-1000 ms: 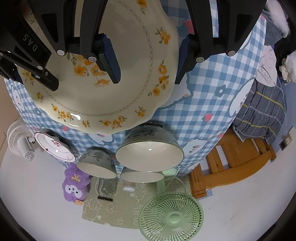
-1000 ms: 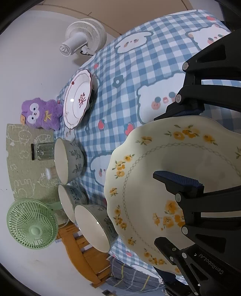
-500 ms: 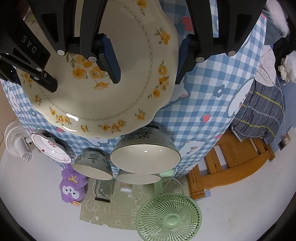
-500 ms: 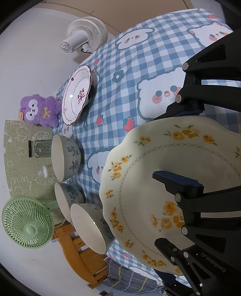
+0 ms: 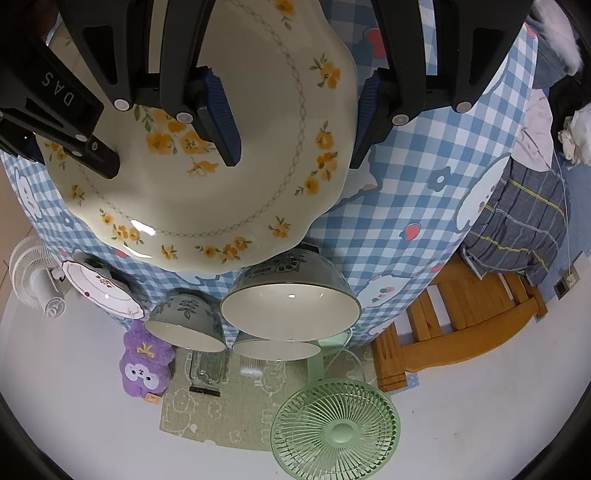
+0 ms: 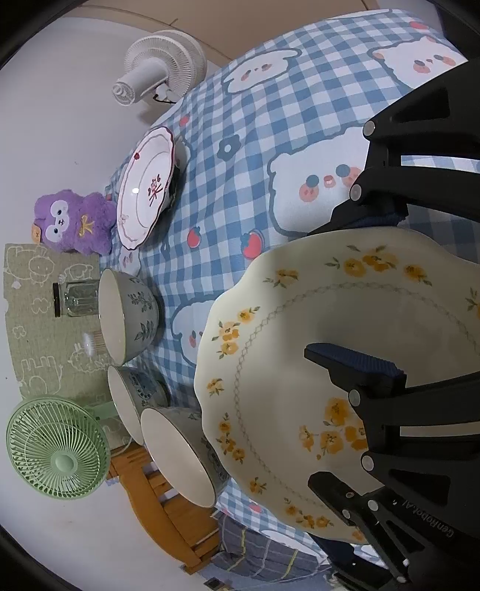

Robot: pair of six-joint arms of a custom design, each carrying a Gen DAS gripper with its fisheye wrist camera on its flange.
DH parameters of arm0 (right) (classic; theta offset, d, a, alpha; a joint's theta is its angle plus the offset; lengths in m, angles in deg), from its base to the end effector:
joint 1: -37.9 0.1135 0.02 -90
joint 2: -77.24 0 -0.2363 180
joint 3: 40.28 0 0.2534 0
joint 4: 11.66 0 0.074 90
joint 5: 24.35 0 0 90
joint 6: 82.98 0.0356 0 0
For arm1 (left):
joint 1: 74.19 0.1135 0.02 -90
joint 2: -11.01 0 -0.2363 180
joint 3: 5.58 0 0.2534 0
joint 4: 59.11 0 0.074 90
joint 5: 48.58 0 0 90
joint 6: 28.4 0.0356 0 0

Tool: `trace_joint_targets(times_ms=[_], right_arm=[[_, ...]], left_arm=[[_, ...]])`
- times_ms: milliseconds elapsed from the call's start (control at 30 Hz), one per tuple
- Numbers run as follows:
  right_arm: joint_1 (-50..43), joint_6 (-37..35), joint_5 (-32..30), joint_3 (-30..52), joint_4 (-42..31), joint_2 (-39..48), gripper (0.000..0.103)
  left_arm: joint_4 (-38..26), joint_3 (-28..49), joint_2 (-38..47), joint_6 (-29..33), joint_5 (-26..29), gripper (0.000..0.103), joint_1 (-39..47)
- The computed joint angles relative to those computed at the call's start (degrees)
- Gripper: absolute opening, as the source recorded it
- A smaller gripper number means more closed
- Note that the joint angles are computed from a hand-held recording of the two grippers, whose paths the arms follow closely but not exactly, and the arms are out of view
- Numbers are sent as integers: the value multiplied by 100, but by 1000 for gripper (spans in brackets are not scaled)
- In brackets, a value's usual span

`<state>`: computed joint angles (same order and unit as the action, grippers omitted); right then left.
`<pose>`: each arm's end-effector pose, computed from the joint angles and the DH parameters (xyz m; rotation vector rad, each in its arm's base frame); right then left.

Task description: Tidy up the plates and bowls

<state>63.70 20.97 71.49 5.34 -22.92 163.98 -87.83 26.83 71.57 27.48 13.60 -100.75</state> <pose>0.2395 0.1117 0.0961 -0.2136 2.4769 0.1686 0.1728 -0.0678 0.1114 -0.3352 2.3870 0.1526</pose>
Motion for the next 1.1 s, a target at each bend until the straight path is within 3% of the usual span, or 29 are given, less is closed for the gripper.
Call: trace_joint_targets(times_ms=[133,300,700,1100], right_arm=[[-9,8,-140,93,-133,30,69],[231,-166,451,-254,171,-474,69],[328,-106,590,-636,-387,-1844,69],[106,-243,450,-852,-1663,-3761,70]], left_arm=[[-1,-54,-162,32,258,71,86],[-97,-98,-422,-29,394,80,150],[-1133,-31,-1525,-359,-199,83,-461],[-2462,617,-1957,-1197,-898,86,-1570]])
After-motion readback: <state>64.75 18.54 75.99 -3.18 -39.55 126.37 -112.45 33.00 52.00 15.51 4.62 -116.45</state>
